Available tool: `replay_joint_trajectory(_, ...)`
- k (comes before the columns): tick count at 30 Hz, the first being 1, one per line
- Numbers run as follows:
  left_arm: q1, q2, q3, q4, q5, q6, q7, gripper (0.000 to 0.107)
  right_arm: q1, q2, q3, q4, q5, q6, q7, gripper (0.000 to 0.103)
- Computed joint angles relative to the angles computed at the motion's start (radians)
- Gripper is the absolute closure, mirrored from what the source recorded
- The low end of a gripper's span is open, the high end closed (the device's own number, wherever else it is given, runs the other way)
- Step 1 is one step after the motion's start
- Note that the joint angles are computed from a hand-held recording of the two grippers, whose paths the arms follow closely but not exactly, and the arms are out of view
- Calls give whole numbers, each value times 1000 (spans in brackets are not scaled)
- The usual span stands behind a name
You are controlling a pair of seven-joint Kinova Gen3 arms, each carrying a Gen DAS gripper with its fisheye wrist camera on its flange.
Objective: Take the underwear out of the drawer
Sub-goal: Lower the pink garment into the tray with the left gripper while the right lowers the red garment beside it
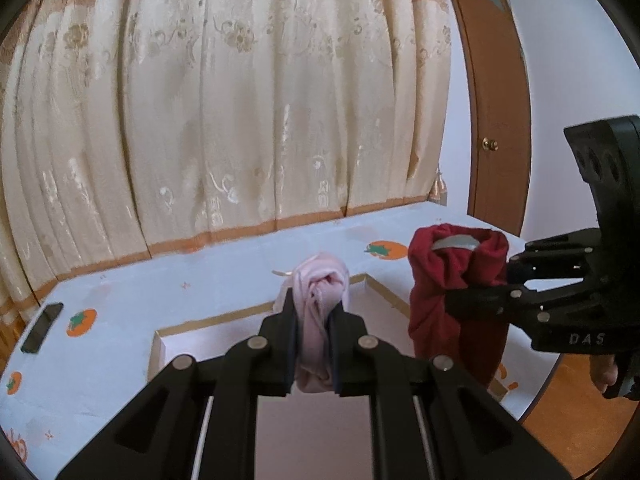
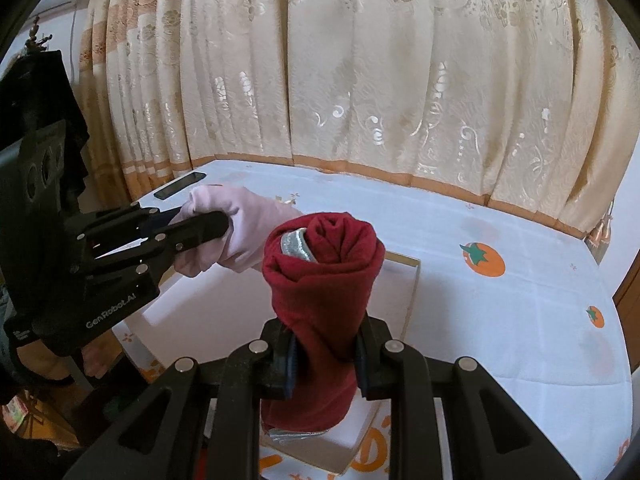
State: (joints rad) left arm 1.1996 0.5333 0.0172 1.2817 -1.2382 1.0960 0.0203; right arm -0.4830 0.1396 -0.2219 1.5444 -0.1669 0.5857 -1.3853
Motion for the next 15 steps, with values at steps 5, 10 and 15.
replay_joint_trajectory(5, -29, 1, 3, -28, 44, -19, -26, 97, 10, 62, 11, -86, -2, 72, -9, 79)
replay_joint_trajectory(10, -55, 24, -7, -102, 105, -23, -85, 97, 38, 159, 16, -222, -38, 187, 3, 79)
replay_joint_trajectory(15, -100, 57, -21, -197, 222, -34, -194, 97, 29, 248, 33, -342, -20, 288, -16, 79)
